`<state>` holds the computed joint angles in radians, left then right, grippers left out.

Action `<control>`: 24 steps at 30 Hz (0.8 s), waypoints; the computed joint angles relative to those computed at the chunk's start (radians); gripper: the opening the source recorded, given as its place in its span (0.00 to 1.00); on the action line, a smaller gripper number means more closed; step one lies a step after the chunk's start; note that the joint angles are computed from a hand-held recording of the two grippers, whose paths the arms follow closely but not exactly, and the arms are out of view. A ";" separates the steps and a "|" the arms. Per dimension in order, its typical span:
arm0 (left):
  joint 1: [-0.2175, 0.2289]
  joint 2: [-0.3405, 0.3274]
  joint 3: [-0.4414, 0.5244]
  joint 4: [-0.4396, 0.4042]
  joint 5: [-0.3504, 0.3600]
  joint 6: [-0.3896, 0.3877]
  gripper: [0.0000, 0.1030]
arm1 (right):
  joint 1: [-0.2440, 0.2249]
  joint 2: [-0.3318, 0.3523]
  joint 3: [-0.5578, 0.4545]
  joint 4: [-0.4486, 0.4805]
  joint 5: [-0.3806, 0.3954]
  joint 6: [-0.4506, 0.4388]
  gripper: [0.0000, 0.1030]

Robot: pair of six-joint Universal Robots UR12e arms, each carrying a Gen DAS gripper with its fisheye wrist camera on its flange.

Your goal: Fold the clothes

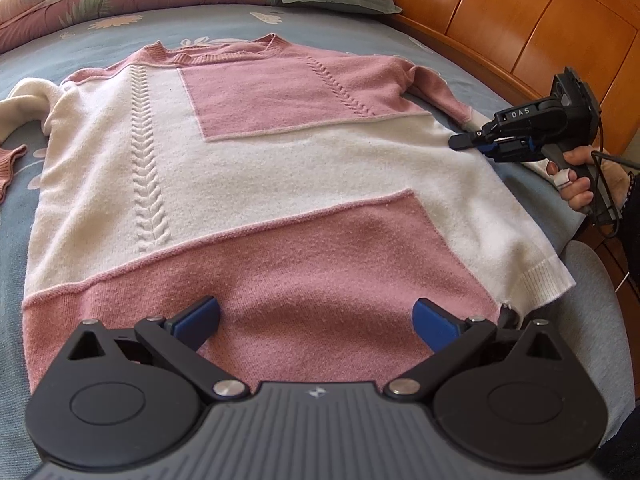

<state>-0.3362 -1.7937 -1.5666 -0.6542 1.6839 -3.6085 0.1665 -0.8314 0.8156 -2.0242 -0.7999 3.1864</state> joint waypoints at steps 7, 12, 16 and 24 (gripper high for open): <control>-0.009 0.000 0.011 -0.027 0.025 -0.011 0.99 | 0.029 -0.091 0.087 -0.077 -0.184 -0.195 0.26; -0.021 -0.001 0.014 -0.012 0.048 0.031 0.99 | 0.051 -0.218 0.262 -0.072 -0.188 -0.469 0.32; -0.034 -0.001 0.032 -0.096 0.059 0.066 0.99 | 0.090 -0.299 0.402 -0.142 -0.328 -0.621 0.34; -0.048 0.035 0.025 -0.138 0.020 0.172 0.99 | 0.088 -0.353 0.438 -0.109 -0.328 -0.675 0.59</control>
